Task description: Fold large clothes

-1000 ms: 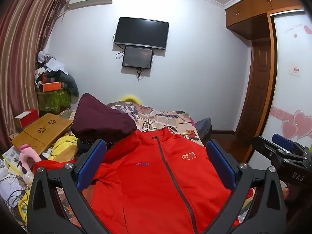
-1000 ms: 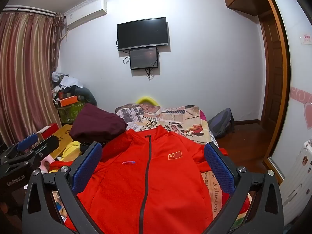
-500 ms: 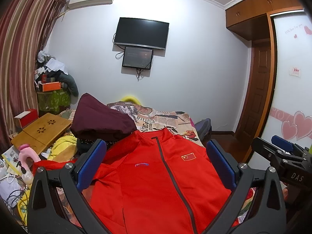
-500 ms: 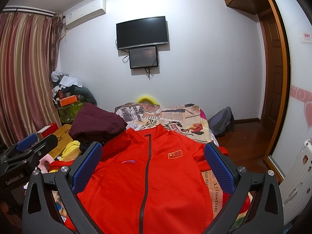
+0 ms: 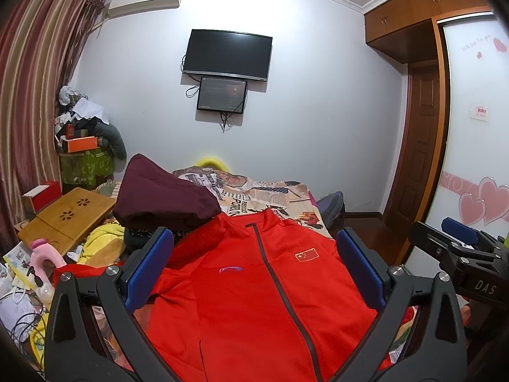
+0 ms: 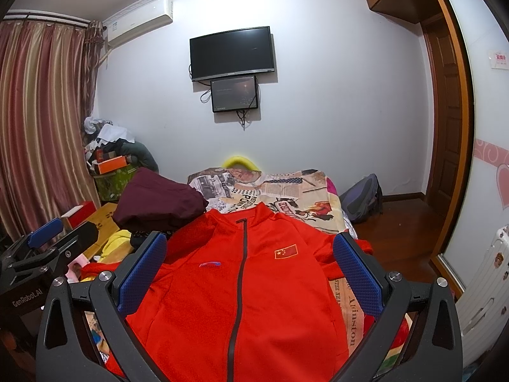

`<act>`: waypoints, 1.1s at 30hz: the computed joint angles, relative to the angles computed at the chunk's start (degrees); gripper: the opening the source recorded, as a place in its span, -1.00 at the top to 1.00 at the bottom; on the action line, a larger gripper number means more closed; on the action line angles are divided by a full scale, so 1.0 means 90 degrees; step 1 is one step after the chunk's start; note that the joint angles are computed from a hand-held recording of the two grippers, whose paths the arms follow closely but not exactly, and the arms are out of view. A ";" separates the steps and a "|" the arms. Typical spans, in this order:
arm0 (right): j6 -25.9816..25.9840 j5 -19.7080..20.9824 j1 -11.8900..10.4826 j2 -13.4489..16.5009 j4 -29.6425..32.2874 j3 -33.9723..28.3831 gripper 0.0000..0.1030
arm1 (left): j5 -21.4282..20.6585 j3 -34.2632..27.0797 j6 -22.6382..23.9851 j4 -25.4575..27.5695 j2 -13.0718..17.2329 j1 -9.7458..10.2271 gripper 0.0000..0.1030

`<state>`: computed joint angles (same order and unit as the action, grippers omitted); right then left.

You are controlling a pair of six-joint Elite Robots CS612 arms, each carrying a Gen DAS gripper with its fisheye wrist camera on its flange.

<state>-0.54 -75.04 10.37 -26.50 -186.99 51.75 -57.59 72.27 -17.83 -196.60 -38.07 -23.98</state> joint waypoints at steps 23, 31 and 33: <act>-0.0010 -0.0020 0.0004 -0.0012 0.0009 0.0017 -1.00 | 0.0024 -0.0147 0.0067 0.0090 0.0062 -0.0013 -1.00; -0.0012 -0.0019 0.0004 -0.0029 0.0034 0.0038 -1.00 | 0.0029 -0.0129 0.0054 0.0075 0.0065 -0.0019 -1.00; -0.0013 -0.0026 0.0003 -0.0017 0.0036 0.0020 -1.00 | 0.0028 -0.0138 0.0038 0.0096 0.0067 -0.0017 -1.00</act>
